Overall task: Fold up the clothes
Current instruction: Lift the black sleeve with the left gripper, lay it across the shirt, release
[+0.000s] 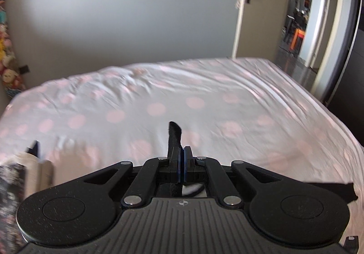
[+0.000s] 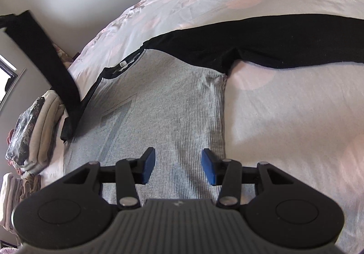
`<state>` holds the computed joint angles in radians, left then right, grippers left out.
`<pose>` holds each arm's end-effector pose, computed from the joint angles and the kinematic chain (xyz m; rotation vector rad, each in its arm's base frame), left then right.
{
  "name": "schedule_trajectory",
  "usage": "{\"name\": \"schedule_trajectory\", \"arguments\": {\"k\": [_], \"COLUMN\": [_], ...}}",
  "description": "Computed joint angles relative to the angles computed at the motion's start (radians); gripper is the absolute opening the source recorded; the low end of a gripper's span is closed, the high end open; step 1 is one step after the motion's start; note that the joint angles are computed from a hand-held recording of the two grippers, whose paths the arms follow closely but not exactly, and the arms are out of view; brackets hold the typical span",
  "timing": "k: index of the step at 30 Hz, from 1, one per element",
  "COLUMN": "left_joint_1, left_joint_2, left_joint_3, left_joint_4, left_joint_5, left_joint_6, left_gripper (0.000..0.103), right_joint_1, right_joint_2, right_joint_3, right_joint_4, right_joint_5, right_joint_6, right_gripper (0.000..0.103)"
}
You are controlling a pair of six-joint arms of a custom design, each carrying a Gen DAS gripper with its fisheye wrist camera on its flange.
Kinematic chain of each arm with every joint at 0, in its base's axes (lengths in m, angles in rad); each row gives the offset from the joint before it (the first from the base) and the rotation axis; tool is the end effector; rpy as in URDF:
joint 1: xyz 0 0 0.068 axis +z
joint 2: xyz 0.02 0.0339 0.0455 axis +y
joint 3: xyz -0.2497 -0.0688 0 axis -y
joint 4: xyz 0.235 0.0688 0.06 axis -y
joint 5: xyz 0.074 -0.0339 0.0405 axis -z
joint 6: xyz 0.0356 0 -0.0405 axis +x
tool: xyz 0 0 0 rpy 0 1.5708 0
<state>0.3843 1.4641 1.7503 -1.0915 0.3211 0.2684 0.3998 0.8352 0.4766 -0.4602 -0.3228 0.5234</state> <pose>0.2606 0.0933 0.4080 0.0166 2.3249 -0.0564 0.1496 0.0755 0.1936 -0.0060 2.4945 0.8006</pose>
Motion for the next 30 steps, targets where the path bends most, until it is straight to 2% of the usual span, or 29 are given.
{"name": "schedule_trajectory", "arguments": {"k": [4, 9, 15, 22, 25, 30], "left_joint_1": [-0.092, -0.190, -0.297, -0.381, -0.376, -0.255], "left_joint_2": [-0.015, 0.026, 0.085, 0.176, 0.157, -0.009], "left_joint_3": [-0.169, -0.285, -0.399, -0.459, -0.469, -0.531], "left_joint_4": [0.099, 0.194, 0.284, 0.374, 0.372, 0.299], "left_joint_5": [-0.027, -0.038, -0.014, 0.024, 0.027, 0.064], "left_joint_6": [-0.036, -0.096, -0.149, -0.201, -0.206, -0.120], "left_gripper": [0.001, 0.001, 0.001, 0.003, 0.016, 0.017], "right_joint_1": [-0.024, -0.026, -0.056, -0.082, -0.109, -0.122], "right_joint_2": [0.014, 0.038, 0.070, 0.083, 0.073, 0.047], "right_joint_3": [-0.010, -0.023, -0.038, -0.054, -0.064, -0.083], "right_joint_4": [0.025, 0.068, 0.131, 0.164, 0.167, 0.193], "right_joint_5": [-0.028, -0.033, -0.061, -0.098, -0.128, -0.137], "right_joint_6": [0.007, 0.007, 0.014, 0.002, -0.006, 0.000], "right_gripper": [0.049, 0.049, 0.049, 0.049, 0.049, 0.049]}}
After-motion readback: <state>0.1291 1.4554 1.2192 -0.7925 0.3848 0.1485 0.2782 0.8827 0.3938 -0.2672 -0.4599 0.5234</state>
